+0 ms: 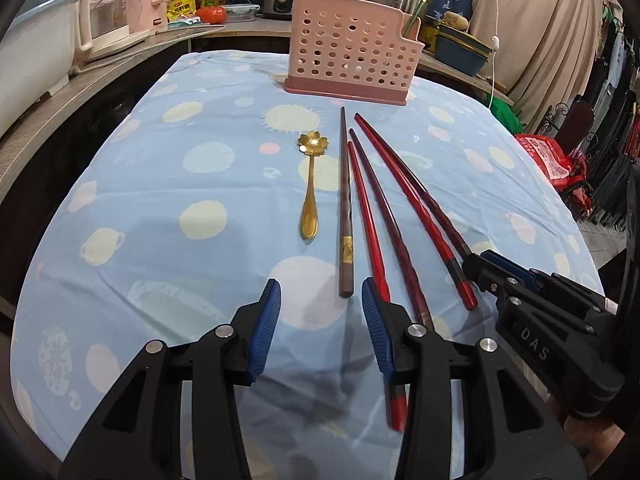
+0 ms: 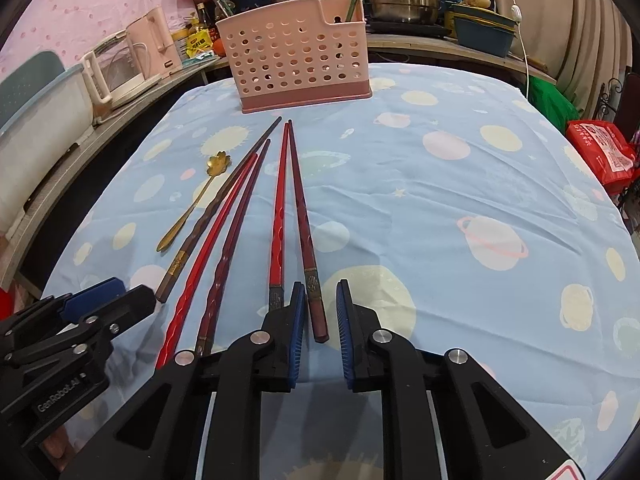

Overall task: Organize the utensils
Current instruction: 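Grasp a dark-red chopstick with the right tool while the left tool grasps another, then lift both held chopsticks and carry them over the pink caddy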

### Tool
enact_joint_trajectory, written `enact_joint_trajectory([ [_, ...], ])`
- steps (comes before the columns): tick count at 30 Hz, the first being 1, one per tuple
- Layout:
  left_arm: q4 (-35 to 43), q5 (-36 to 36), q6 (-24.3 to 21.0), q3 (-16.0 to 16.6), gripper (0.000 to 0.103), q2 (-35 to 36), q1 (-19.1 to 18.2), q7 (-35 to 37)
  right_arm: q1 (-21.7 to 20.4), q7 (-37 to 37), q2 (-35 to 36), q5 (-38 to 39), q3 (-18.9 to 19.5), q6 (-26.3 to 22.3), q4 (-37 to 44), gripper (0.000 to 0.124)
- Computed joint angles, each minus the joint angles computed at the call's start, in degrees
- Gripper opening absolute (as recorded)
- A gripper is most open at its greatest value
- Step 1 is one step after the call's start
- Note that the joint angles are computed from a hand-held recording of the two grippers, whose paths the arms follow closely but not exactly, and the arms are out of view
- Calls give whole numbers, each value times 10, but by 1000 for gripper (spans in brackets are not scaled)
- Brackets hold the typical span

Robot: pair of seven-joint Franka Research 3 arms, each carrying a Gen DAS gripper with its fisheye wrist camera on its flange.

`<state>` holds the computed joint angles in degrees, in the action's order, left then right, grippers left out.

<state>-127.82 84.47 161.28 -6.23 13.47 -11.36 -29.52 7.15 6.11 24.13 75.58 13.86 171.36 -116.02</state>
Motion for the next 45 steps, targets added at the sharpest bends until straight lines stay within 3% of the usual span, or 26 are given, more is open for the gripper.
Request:
enact_joint_trajectory([
  [17, 49, 18, 16, 16, 8, 44, -4, 0, 1, -18, 2, 18, -3, -6, 3, 12],
  [29, 23, 44, 32, 8, 7, 14, 2, -36, -1, -43, -22, 52, -15, -34, -16, 7],
  [45, -30, 61, -3, -25, 7, -79, 6, -62, 15, -122, -108, 168, -70, -110, -61, 7],
])
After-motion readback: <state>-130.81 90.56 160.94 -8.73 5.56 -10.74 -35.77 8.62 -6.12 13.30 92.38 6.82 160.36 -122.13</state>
